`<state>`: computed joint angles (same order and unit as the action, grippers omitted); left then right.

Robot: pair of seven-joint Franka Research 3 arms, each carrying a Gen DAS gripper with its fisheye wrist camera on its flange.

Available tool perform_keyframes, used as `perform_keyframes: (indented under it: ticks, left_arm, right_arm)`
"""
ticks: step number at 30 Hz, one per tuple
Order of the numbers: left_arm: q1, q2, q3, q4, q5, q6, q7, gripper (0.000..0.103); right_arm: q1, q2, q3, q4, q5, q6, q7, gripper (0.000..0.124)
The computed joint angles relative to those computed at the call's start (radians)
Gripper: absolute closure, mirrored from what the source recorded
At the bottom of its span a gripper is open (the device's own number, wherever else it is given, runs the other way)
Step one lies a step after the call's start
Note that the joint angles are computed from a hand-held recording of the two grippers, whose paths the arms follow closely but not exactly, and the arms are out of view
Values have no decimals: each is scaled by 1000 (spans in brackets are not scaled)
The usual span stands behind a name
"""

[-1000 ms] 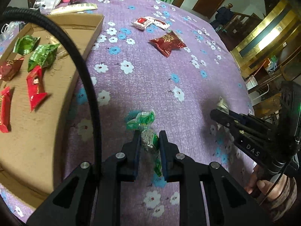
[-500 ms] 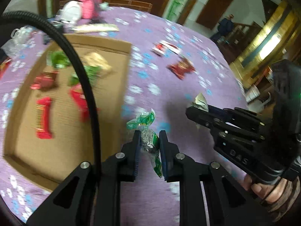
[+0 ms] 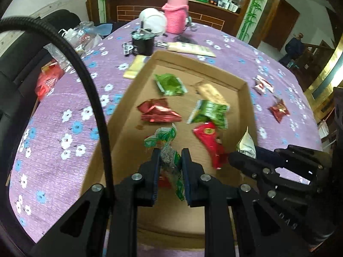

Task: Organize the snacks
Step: 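Carry both snacks over the cardboard box and open both tools to release them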

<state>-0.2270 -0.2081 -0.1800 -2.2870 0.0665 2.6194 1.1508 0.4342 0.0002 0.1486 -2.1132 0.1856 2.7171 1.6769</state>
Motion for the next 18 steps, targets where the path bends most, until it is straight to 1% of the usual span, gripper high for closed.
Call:
perform_keyframes:
  ticks: [4, 6, 7, 8, 10, 11, 12, 16, 18]
  left_arm:
    - [24, 13, -16, 3, 73, -11, -53, 81]
    - [31, 6, -23, -4, 112, -12, -76, 81]
    - [35, 6, -31, -3, 143, -17, -93, 81]
    - [37, 7, -34, -2, 163, -19, -104, 81]
    - [35, 6, -36, -2, 186, -20, -116, 78]
    - [35, 6, -38, -1, 198, -24, -125, 71]
    - [36, 6, -42, 1, 213, -30, -141, 66]
    - [35, -10, -49, -10, 264, -21, -184, 63]
    - [32, -13, -49, -8, 271, -30, -192, 59]
  right_arm:
    - [10, 37, 1, 35, -67, -19, 58, 106]
    - [13, 49, 1, 50, -64, -37, 53, 105]
    - [17, 50, -1, 50, -86, -36, 71, 105]
    - [17, 49, -1, 48, -81, -34, 65, 104]
    - [19, 48, -3, 48, -91, -40, 76, 98]
    - [18, 45, -4, 44, -91, -39, 79, 91]
    - [18, 41, -4, 41, -88, -38, 77, 86]
    - [13, 25, -4, 25, -71, -33, 73, 84]
    - [11, 13, -4, 15, -72, -30, 77, 83]
